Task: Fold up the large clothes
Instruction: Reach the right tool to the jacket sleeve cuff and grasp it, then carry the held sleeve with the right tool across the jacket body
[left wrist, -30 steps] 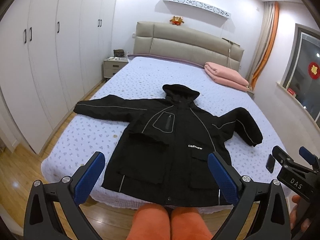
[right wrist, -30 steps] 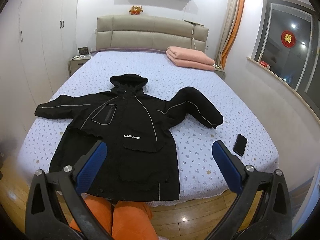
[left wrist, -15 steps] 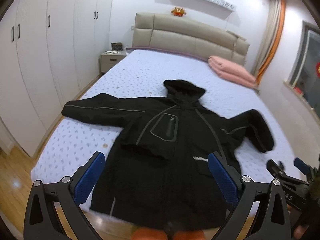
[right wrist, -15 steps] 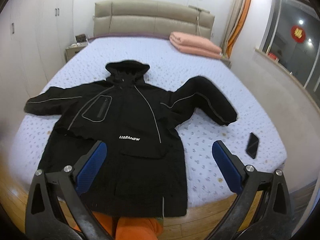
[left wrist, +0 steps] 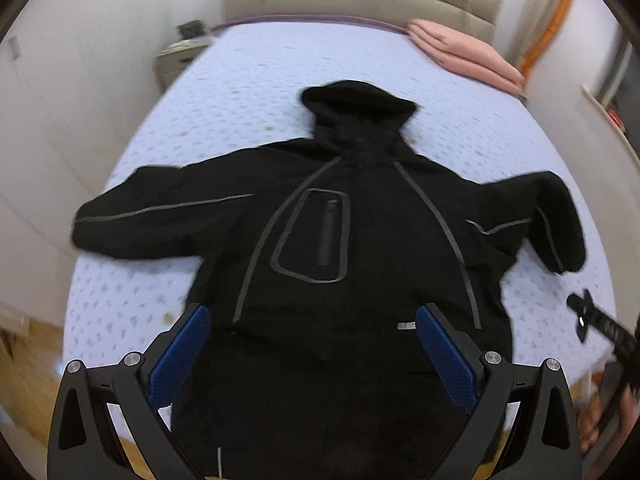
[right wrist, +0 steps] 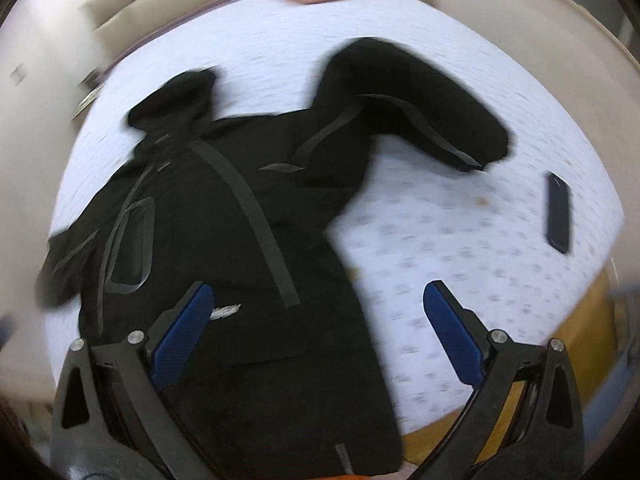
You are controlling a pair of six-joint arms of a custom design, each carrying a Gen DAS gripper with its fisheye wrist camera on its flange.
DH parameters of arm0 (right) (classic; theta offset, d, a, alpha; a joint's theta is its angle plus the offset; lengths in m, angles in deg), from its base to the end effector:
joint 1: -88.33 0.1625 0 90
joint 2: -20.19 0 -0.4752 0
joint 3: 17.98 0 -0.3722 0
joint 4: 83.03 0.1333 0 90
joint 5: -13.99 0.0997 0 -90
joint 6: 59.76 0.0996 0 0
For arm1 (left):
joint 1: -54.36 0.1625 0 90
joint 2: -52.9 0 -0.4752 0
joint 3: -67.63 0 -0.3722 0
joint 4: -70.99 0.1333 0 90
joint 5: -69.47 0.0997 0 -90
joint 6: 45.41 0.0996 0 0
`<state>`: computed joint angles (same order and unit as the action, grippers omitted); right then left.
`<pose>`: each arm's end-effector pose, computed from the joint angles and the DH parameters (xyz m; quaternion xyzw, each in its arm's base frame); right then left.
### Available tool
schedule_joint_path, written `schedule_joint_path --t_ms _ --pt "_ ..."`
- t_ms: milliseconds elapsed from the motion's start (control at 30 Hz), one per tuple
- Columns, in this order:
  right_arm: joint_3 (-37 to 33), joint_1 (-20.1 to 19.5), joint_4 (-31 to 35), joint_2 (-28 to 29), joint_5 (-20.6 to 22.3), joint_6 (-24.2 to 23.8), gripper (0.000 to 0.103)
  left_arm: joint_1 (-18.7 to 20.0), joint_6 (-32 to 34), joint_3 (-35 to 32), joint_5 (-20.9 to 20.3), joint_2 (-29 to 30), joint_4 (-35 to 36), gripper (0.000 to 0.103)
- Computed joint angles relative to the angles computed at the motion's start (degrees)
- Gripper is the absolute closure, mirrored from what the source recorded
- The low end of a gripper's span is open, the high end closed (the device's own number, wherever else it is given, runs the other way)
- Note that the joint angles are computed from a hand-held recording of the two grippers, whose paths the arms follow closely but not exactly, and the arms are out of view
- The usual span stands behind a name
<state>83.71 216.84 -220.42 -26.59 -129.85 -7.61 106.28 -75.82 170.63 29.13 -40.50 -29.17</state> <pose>0.4340 -0.4605 0.1329 -0.0762 -0.8870 0.2802 0.3592 -0.1062 -0.4747 0.5113 0.0587 0.9057 -0.2400 0.3446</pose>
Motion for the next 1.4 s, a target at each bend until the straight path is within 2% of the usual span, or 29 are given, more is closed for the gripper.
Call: schedule_joint_path --t_ms 67,133,233,300,467,600,667,700,733,767,800,833,933,1033,1100,1167,1233,1267,1333,1400 --pt "0.81 -1.14 2.91 -2.44 -2.83 1.81 0.002 -0.61 2.53 -1.05 0.26 2.12 -1.18 0.001" --pt "2.56 -2.71 4.13 -5.33 -5.78 1.04 0.002 -1.54 4.12 -1.81 0.98 4.55 -2.39 0.001" --pt "5.74 -6.63 -1.56 -8.45 -7.66 -8.37 0.001 -2.24 2.74 -3.97 1.12 8.96 -2.51 0.001" --pt "7.95 -9.80 -9.87 -9.60 -6.17 -17.88 0.001 -2.57 1.39 -5.81 1.14 12.05 -2.22 0.001" --pt "7.75 -18.86 -19.11 -10.56 0.91 -38.24 0.002 -4.26 -3.57 -10.38 2.01 19.82 -0.85 0.001" --pt "4.30 -23.22 -18.07 -9.80 6.71 -50.44 0.002 -5.09 -6.43 -14.27 1.41 25.57 0.96 0.001" --pt "2.68 -24.40 -16.27 -9.08 8.39 -53.39 0.003 -5.54 -7.20 -15.98 1.03 28.10 1.69 0.001" --pt "1.60 -24.96 -14.57 -8.53 8.99 -54.81 0.005 -5.69 -7.38 -16.63 0.99 29.00 2.02 0.001" --pt "0.49 -25.54 -12.42 -8.11 10.23 -55.96 0.015 -5.89 -7.87 -17.51 1.16 30.04 2.89 0.001" --pt "-0.37 -26.18 -10.29 -8.08 11.47 -56.37 0.025 -6.10 -8.58 -18.58 1.55 31.16 4.12 0.001" --pt "-1.58 -26.77 -6.77 -7.98 13.02 -55.71 0.051 -6.17 -8.88 -19.26 1.73 31.81 4.75 0.001" --pt "-2.39 -27.17 -4.61 -7.88 13.65 -55.29 0.067 -6.19 -9.04 -20.17 1.86 32.64 5.21 0.001" --pt "-2.30 -27.08 -1.57 -10.52 17.61 -53.86 0.081 -6.23 -9.44 -22.60 2.02 34.46 5.81 0.001" --pt "-2.59 -26.37 1.14 -14.71 19.94 -51.58 0.083 -6.26 -9.13 -24.36 2.73 36.01 5.43 0.001" --pt "-3.81 -26.62 2.35 -17.26 19.04 -48.72 0.083 -6.16 -8.96 -24.86 2.77 36.61 5.45 0.001" --pt "-5.78 -27.78 2.78 -17.35 17.51 -46.74 0.081 -5.85 -9.14 -25.26 2.44 37.39 5.58 0.001" --pt "-9.03 -29.70 5.28 -15.34 12.42 -43.88 0.070 -5.32 -9.65 -25.71 1.29 38.18 5.89 0.001" --pt "-10.13 -31.05 6.21 -14.45 11.44 -42.66 0.066 -5.05 -9.95 -26.12 0.59 38.63 6.38 0.001" --pt "-11.22 -32.68 5.71 -13.37 10.47 -40.96 0.058 -4.84 -10.16 -26.32 -0.07 39.15 6.70 0.001" --pt "-9.57 -33.31 2.14 -14.54 11.36 -39.65 0.052 -4.85 -9.93 -26.48 0.32 39.68 7.41 0.001"
